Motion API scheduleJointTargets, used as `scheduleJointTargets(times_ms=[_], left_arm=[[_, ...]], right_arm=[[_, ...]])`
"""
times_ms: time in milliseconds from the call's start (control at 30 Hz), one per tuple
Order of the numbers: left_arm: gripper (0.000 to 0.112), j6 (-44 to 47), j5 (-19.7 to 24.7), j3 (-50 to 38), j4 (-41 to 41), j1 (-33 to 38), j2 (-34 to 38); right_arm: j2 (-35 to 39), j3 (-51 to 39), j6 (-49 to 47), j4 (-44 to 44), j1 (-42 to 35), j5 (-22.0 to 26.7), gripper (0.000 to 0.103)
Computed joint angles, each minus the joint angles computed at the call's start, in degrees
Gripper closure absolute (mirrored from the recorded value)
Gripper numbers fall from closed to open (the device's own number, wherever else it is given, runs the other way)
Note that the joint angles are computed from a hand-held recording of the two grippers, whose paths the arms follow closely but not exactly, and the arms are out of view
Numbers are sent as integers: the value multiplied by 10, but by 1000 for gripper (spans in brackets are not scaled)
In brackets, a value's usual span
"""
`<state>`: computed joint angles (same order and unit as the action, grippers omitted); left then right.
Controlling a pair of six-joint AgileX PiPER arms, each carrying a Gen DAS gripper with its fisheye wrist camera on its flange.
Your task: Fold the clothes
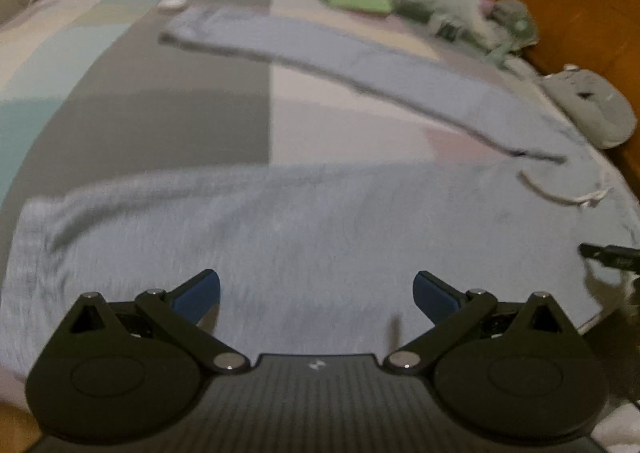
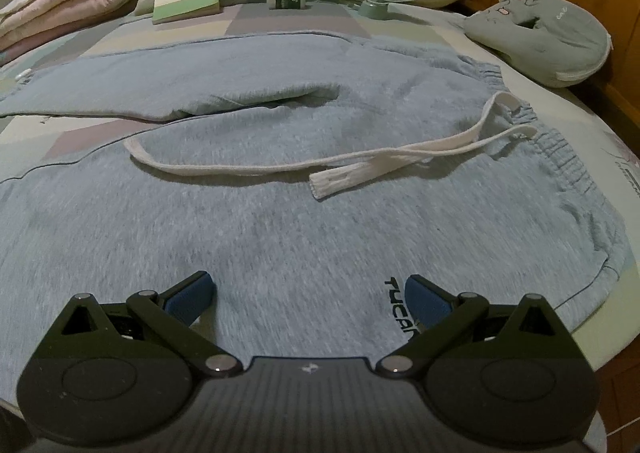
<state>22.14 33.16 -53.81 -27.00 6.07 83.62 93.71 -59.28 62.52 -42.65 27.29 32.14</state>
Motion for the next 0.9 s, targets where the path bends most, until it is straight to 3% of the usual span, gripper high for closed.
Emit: scheduleJointTargets(times_ms=[100,200,367,500,700,900], left_arm=[[10,-16,-14,26,21,6,-17],[10,-86,-14,31,83,-4,-37],[10,-196,-19,0,171,-72,-48],[10,-278,-13,-53,254,-155,-30],[10,-374,0,-166,338,-283,51],[10,-450,18,-277,385,-377,154]], right_arm=[[-2,5,1,-5,-1,-7,0],[-5,6,-26,11,-7,-13,0],[-20,0,-205,146,-46,-28,0],[-42,6,-284,212,-69,-32,0],[-88,48,-303,210,-106,-73,0],[-76,66,-373,255,-161,-106,0]])
